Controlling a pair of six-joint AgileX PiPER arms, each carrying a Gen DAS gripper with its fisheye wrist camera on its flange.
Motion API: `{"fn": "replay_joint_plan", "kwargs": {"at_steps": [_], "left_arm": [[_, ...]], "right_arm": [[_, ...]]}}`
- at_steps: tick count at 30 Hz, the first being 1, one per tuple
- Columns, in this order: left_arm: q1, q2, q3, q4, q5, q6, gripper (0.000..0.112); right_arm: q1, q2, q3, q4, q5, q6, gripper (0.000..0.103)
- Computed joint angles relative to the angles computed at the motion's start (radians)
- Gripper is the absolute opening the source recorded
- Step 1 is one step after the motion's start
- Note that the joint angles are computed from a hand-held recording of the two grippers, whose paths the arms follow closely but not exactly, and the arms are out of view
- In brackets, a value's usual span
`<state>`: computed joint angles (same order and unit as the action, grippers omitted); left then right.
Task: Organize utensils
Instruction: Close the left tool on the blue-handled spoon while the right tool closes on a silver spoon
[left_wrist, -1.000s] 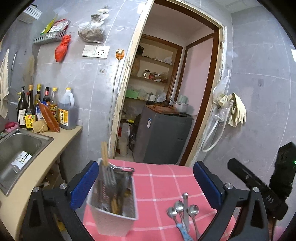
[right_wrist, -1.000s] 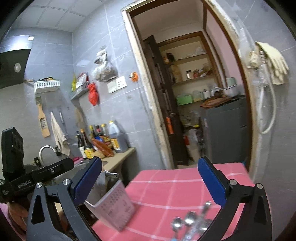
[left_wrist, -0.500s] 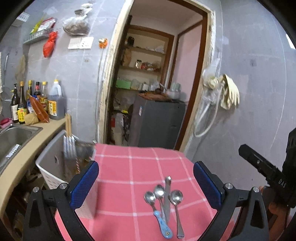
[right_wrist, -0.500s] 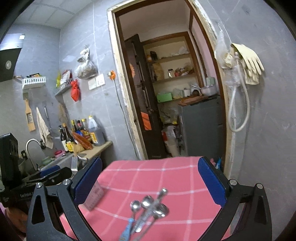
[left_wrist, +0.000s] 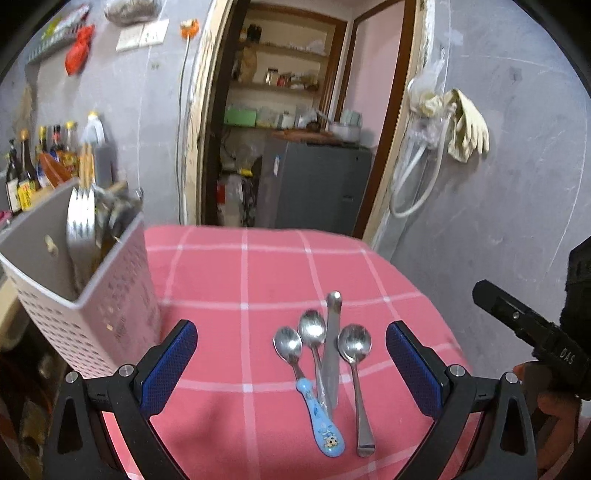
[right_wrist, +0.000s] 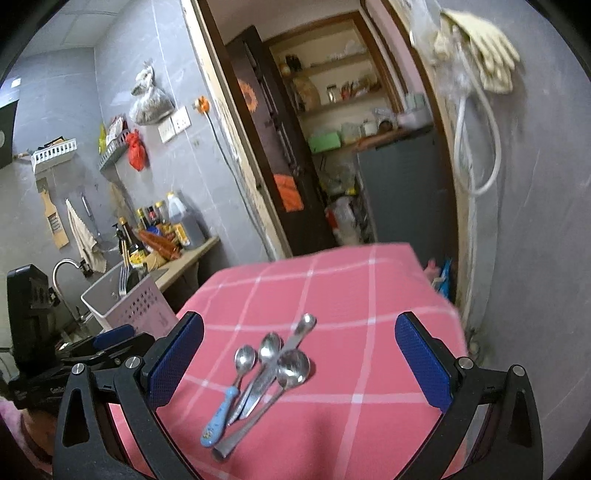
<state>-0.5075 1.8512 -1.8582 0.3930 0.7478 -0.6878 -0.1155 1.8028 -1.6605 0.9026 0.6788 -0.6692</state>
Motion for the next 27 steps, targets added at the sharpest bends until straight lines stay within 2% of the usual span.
{"fn": "replay_joint_plan", "kwargs": {"at_steps": [3, 6, 8, 14, 22, 27], "left_arm": [[0.013, 0.039, -0.027, -0.062, 0.005, 0.057, 0.103], [0.023, 0.078, -0.054, -0.105, 0.006, 0.106, 0.101], [0.038, 0.103, -0.070, -0.161, 0.009, 0.146, 0.093], [0.082, 0.191, -0.161, -0.305, 0.065, 0.223, 0.074], [0.134, 0.322, -0.331, -0.404, 0.169, 0.270, 0.057], [0.169, 0.407, -0.455, -0.467, 0.231, 0.306, 0.049]], "right_arm": [[-0.007, 0.052, -0.022, 0.013, 0.038, -0.011, 0.101], [-0.002, 0.114, -0.066, -0.010, 0.082, 0.010, 0.093], [0.006, 0.147, -0.089, -0.024, 0.107, 0.025, 0.083], [0.039, 0.242, -0.189, -0.094, 0.185, 0.083, 0.067], [0.070, 0.351, -0.339, -0.173, 0.284, 0.171, 0.044], [0.076, 0.428, -0.463, -0.212, 0.355, 0.206, 0.033]]}}
